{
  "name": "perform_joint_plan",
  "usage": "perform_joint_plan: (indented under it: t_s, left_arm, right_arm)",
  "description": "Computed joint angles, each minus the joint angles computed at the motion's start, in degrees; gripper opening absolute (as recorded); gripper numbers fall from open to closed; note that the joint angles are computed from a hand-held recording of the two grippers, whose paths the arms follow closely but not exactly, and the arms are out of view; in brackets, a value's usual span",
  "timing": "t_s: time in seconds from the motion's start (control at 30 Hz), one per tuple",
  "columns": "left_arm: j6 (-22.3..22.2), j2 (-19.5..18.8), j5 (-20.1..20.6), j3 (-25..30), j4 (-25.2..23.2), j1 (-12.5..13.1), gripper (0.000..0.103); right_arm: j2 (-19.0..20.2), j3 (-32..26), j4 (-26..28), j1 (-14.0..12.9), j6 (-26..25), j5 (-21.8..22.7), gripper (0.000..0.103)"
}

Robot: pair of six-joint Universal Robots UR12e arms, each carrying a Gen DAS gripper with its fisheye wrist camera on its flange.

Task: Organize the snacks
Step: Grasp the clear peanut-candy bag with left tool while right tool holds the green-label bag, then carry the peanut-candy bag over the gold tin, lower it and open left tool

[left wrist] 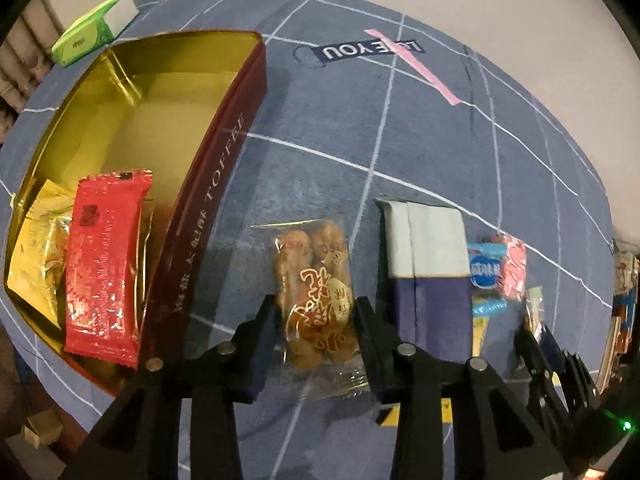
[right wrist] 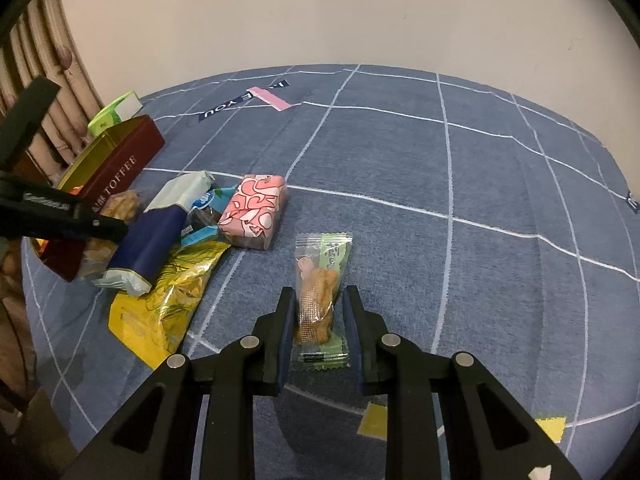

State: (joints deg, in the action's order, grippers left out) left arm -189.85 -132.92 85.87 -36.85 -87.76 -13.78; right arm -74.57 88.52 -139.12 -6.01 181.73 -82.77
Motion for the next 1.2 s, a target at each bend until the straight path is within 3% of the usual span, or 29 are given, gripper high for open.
perform_joint_plan:
  t_s: [0.33, 0.73, 0.93, 1.2]
  left_arm:
    - [1.91, 3.35, -0.36, -4.46, 3.08, 0.32, 0.035]
    - [5.21, 6.43, -1.85, -8.3, 5.12, 0.99, 0.034]
    - [7.54, 7.32, -3.71, -8.4, 5.24, 1.39, 0.034]
    - [11.04, 7.5, -2.29, -6.73, 8.03, 2.86, 0.034]
  right_arm:
    - [0.59, -0.82, 0.24, 2.06, 0.95, -6.92, 0.022]
    - [0.94, -1.38, 0.82, 2.74, 3.93, -9.28, 0.022]
    - [1.22, -1.78, 1.14, 3.16, 5.53, -10.63, 0.022]
    - [1.41, -2.34, 2.18, 3.46, 7.04, -11.65, 0.022]
